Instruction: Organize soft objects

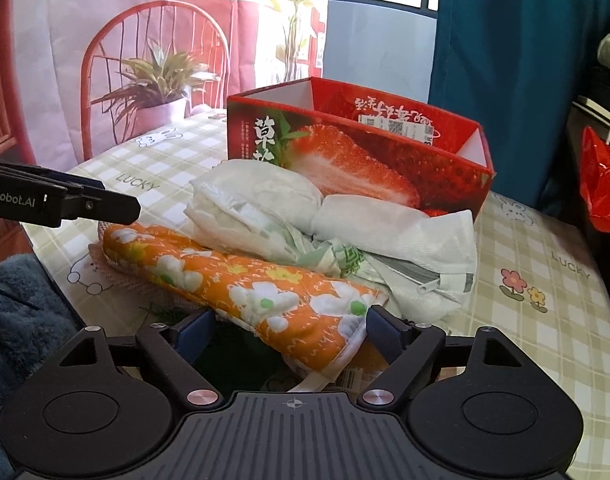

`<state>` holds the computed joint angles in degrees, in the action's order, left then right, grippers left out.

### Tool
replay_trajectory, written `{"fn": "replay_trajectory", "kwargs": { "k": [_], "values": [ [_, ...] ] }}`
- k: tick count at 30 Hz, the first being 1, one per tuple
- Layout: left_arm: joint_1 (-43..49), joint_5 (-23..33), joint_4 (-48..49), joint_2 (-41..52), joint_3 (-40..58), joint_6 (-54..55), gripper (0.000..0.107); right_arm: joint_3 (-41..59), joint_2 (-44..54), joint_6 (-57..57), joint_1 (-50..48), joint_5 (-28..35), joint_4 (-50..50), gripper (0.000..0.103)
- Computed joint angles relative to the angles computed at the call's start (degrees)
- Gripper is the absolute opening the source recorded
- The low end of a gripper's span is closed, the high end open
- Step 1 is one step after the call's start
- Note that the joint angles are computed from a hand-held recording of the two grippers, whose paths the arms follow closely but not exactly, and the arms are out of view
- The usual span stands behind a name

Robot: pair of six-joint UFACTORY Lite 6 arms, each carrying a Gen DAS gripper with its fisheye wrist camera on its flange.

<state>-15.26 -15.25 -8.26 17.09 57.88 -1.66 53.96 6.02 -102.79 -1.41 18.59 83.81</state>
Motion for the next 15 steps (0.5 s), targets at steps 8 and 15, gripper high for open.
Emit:
{"fn": "replay_trajectory", "kwargs": {
  "k": [8, 15],
  "values": [
    [1.1, -0.7, 12.4, 0.4, -0.1, -11.7, 0.071, 1.5, 1.0, -3.2, -2.3, 3.2, 4.9, 0.058],
    [0.3, -5.5, 12.2, -0.2, -2.0, -9.6, 0.073, 6.5, 5.0, -1.0, -4.5, 6.0, 7.5, 0.027]
  ]
}}
